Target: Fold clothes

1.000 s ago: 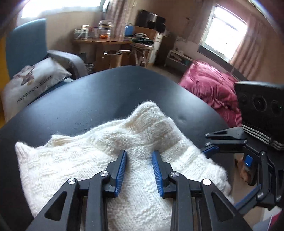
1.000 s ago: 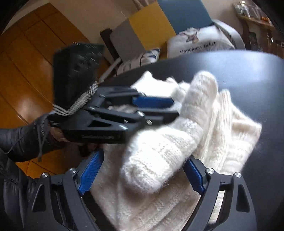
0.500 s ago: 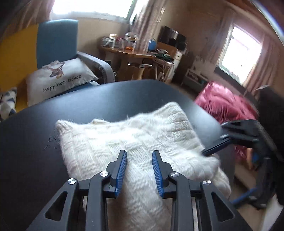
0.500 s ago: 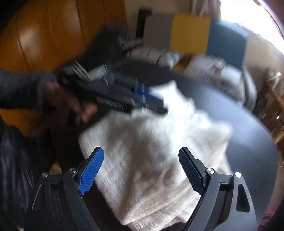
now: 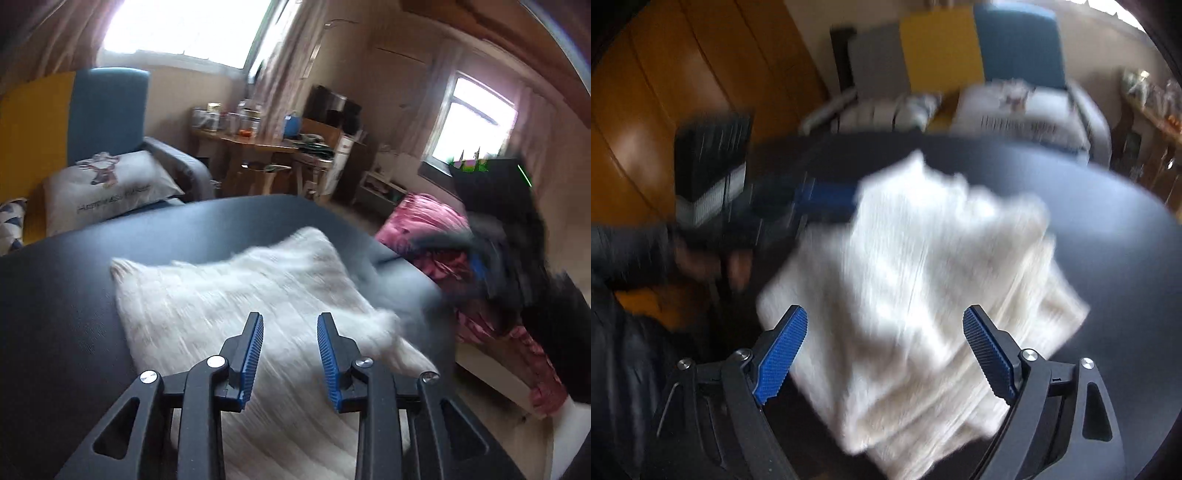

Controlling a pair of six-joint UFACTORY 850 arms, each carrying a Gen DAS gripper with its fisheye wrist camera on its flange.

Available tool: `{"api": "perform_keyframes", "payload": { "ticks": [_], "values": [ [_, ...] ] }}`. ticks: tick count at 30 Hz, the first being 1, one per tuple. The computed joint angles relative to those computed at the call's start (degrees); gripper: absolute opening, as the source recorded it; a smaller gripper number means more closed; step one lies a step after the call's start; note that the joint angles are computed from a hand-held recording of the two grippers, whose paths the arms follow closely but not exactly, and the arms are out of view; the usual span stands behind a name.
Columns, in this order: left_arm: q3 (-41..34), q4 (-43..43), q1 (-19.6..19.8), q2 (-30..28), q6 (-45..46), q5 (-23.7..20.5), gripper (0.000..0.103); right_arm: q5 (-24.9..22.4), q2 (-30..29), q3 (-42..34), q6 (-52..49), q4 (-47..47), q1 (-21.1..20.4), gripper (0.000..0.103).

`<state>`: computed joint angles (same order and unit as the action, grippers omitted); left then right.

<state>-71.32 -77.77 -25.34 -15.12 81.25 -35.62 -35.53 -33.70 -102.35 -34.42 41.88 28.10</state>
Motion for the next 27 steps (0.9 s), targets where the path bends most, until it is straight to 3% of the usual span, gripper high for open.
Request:
{"api": "perform_keyframes", "payload": {
  "ticks": [6, 10, 13, 19, 23, 27],
  "values": [
    [3.8, 6.4, -0.7, 1.0, -0.9, -5.0, 0.029, -6.9, -11.9, -16.5, 8.1, -2.1, -1.6, 0.090],
    [5.2, 12.4, -2.4, 0.7, -0.3, -4.3, 0.029, -11.9, -21.2, -28.6, 24.2, -21.5, -0.5, 0.088],
    [5.1, 12.8, -2.4, 0.7, -0.1, -5.4, 0.029, -8.0, -19.6, -24.2, 23.0, -20.4, -0.8, 0.089],
    [3.4, 8.2, 0.1, 0.7, -2.3, -10.1, 0.029, -7.5, -16.3, -22.4, 27.7, -28.0, 0.7, 0.089],
    [2.5, 7.8, 0.0, 0.3, -3.3, -9.8, 0.029, -5.4, -11.1, -17.8, 30.8, -44.6, 4.7, 0.089],
    [2.4, 13.6, -2.4, -0.9, -5.4, -9.2, 0.029, -12.8, -12.4, -18.5, 37.2, -62.6, 8.8, 0.089]
  ]
}}
